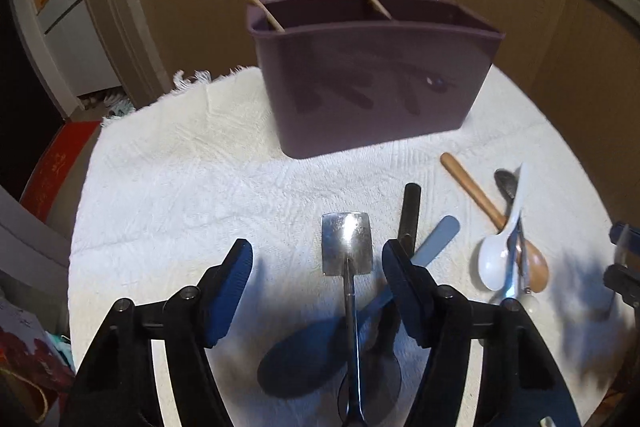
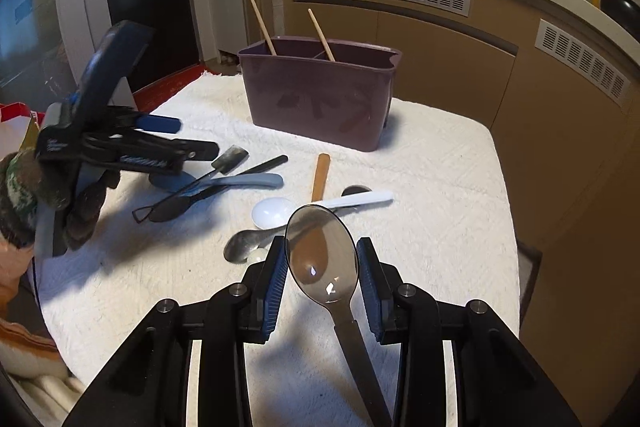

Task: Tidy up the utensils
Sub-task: 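Grasp the small metal spatula by its handle with the left tool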

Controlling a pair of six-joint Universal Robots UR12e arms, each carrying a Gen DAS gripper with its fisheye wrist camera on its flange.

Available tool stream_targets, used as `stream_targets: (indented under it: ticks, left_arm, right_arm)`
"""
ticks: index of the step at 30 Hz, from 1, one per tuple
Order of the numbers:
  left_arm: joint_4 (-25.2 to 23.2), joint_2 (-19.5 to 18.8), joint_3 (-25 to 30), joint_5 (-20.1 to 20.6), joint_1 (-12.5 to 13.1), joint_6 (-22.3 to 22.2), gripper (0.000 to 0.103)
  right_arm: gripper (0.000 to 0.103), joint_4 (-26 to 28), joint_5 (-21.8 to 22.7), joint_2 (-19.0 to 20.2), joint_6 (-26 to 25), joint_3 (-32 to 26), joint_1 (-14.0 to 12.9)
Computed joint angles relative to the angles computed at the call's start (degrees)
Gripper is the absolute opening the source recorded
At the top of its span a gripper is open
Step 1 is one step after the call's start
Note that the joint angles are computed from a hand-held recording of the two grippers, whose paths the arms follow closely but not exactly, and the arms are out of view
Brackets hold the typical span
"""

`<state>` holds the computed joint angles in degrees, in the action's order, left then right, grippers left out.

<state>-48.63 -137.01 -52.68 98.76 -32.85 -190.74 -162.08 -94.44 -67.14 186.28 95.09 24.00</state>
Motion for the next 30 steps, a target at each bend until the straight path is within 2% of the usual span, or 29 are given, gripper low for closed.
stream_targets:
  ticks: [2,7,13,16,19,20,25,30]
  left_arm:
    - [-2.3,-1.2,2.1,-0.3,0.0,0.4,0.063]
    - [-4.6,-3.2,5.6,-1.4,-0.1,1.7,0.062]
    - [-8.1,-5.5,9.6,-0.1,-0.4,3.0,0.050]
    - [-8.6,-5.6,9.8,-1.6,0.0,2.5,0.045]
    - [-8.0,-5.5,9.6,-1.8,-0.2,3.4,0.033]
    - [-7.5,-5.3,9.2,-1.4,-0.3,3.7,0.029]
    - [-2.1,-2.8,4.1,-0.5,-0.7,3.0,0.029]
    - [8.0,2.8,-5.6,-1.4,-0.6,-0.1,0.029]
  right_arm:
    - [0.036,0.1,0.5,0.2,0.2,0.1,-0.2]
    - [0.036,0.2,1.5,0.4,0.8,0.7,-0.7]
    - [0.036,0.5,1.9,0.5,1.9,1.0,-1.0]
    - [0.036,0.2,1.7,0.3,2.1,1.4,-1.0]
    - [0.036,0.4,1.6,0.2,2.4,1.5,-1.1]
    - [0.035,0.5,1.5,0.2,2.5,1.4,-1.0]
    - [0.035,0.7,1.0,0.0,1.8,1.4,-0.6]
    - [0.035,2.1,0.2,-0.6,1.1,1.6,-0.4]
